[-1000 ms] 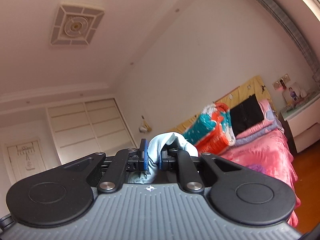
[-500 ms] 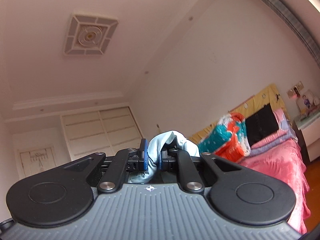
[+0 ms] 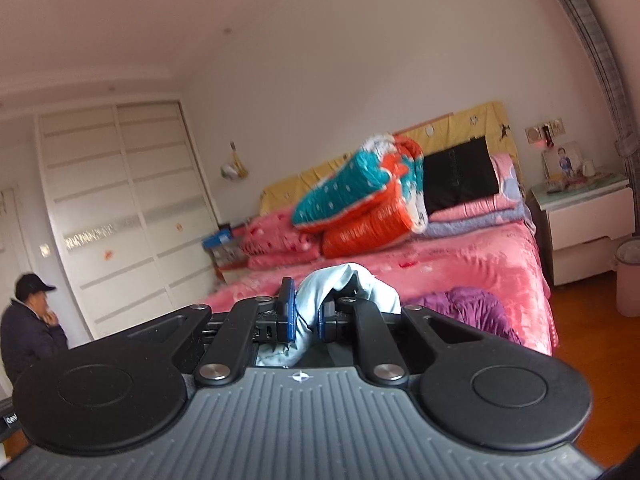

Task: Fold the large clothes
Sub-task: 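Lower the jacket onto the bed and open both grippers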

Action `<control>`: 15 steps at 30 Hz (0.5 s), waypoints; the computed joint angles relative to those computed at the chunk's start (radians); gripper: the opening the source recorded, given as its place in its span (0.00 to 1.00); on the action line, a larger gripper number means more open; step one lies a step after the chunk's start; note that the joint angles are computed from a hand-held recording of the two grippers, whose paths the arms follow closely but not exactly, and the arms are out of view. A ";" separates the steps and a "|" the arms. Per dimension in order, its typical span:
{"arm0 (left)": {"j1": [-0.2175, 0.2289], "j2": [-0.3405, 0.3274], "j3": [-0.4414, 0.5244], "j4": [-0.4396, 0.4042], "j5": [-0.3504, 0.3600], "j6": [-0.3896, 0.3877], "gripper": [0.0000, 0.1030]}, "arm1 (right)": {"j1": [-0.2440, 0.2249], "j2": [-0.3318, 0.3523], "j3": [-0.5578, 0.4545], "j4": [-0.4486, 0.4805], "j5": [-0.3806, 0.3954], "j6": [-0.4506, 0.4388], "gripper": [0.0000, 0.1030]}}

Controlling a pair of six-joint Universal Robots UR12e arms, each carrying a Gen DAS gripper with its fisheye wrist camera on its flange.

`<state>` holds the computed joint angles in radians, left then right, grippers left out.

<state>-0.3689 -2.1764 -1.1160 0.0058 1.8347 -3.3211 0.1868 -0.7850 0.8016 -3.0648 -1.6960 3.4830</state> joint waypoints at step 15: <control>0.013 -0.135 0.133 -0.245 0.025 0.003 0.19 | -0.021 0.167 -0.168 0.304 0.032 0.081 0.36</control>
